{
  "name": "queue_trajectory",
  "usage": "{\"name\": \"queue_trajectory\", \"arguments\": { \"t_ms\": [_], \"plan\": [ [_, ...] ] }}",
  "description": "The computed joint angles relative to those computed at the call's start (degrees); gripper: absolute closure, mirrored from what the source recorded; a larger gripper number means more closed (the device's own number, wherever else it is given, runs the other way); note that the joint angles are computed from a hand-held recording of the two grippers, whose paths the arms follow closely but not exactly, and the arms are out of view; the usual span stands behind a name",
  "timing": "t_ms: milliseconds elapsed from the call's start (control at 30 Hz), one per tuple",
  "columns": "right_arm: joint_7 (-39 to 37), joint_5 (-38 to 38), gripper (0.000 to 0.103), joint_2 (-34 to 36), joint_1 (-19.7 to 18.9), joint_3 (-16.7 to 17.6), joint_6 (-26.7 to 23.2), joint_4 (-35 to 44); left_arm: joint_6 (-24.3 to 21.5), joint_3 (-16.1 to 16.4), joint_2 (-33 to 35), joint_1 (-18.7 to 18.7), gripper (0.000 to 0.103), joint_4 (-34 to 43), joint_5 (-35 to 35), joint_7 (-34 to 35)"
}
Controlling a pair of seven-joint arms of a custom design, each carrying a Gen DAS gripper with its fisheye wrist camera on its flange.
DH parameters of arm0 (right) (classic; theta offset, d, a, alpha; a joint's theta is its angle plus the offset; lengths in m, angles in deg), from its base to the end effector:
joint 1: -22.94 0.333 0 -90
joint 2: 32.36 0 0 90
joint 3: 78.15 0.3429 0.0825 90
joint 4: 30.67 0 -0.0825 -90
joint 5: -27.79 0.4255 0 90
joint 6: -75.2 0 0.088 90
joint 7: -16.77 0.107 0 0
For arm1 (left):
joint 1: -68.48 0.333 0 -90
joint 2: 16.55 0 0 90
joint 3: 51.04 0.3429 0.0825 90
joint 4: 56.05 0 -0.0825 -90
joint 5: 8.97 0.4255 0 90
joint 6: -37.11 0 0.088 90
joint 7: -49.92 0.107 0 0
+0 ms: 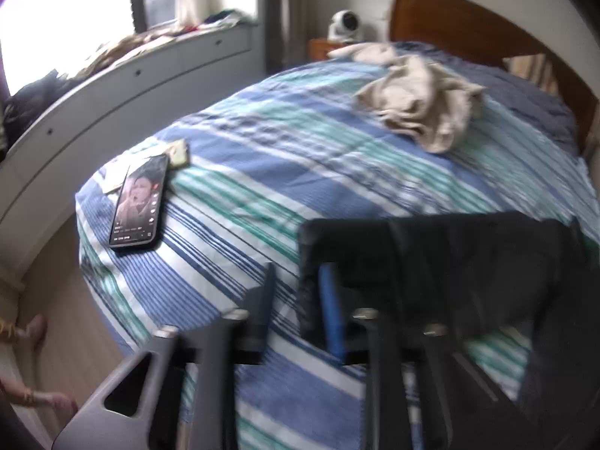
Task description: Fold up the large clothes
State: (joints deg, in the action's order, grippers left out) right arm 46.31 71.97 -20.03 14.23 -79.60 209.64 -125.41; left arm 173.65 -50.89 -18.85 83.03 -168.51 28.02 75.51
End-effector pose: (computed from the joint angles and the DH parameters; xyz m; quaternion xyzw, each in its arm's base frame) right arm 0.7043 -0.1141 0.5538 -0.7827 0.4861 -0.1625 0.3532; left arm 0.6017 0.1639 0.5548 -0.9026 0.2612 -0.1119 0.3233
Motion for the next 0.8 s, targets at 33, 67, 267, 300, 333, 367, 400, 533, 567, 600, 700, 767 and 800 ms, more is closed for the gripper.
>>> {"name": "queue_trajectory", "arguments": {
  "t_ms": [33, 67, 267, 300, 333, 367, 400, 533, 567, 600, 700, 767, 800],
  "plan": [
    [1.45, -1.13, 0.035, 0.96, 0.06, -0.35, -0.27, 1.18, 0.63, -0.33, -0.72, -0.26, 0.046, -0.7, 1.28, -0.48],
    [2.89, -2.13, 0.035, 1.89, 0.01, -0.58, -0.37, 2.42, 1.77, -1.04, -2.18, -0.86, 0.042, -1.97, 2.64, -0.76],
    [12.64, -13.86, 0.034, 9.66, -0.36, -1.24, -5.83, 12.89, 11.45, -3.37, -4.55, -6.44, 0.014, -5.93, -12.1, 14.67],
    [13.87, -15.09, 0.034, 10.95, -0.83, -1.15, -7.6, 14.6, 12.85, -3.56, -3.76, -8.41, 0.013, -6.3, -18.69, 20.84],
    [15.02, -15.82, 0.034, 12.04, -1.4, -0.95, -9.31, 15.98, 13.28, -3.82, -3.14, -9.41, 0.013, -6.38, -22.51, 24.51],
    [15.77, -16.1, 0.034, 12.78, -1.95, -0.59, -10.65, 16.87, 13.54, -4.22, -1.88, -10.92, 0.013, -6.06, -27.8, 29.46],
    [16.7, -15.99, 0.034, 14.18, -2.82, -0.22, -13.5, 18.7, 13.74, -4.63, -0.79, -11.81, 0.013, -5.63, -31.4, 32.68],
    [17.39, -14.39, 0.034, 17.29, -5.11, 1.53, -18.74, 21.59, 13.08, -6.32, 5.0, -14.21, 0.015, -2.61, -38.3, 39.22],
    [17.33, -13.47, 0.034, 17.86, -5.65, 2.0, -19.61, 22.06, 12.28, -6.47, 6.42, -14.61, 0.017, -1.62, -37.16, 38.06],
    [17.59, -12.69, 0.034, 18.48, -6.07, 2.31, -20.39, 22.64, 11.79, -6.58, 7.35, -14.83, 0.034, -0.99, -37.25, 37.81],
    [18.11, -11.62, 0.069, 18.26, -6.43, 2.49, -19.53, 21.84, 14.0, -7.1, 8.06, -14.81, 0.075, -1.52, -41.52, 40.76],
    [17.84, -11.01, 0.078, 17.86, -6.67, 2.64, -19.19, 21.23, 14.67, -6.93, 7.38, -15.25, 0.083, -2.13, -39.5, 40.9],
    [17.41, -10.65, 0.083, 17.14, -6.74, 2.69, -18.61, 20.2, 14.85, -6.91, 7.02, -15.46, 0.085, -2.45, -38.68, 40.74]
  ]
}}
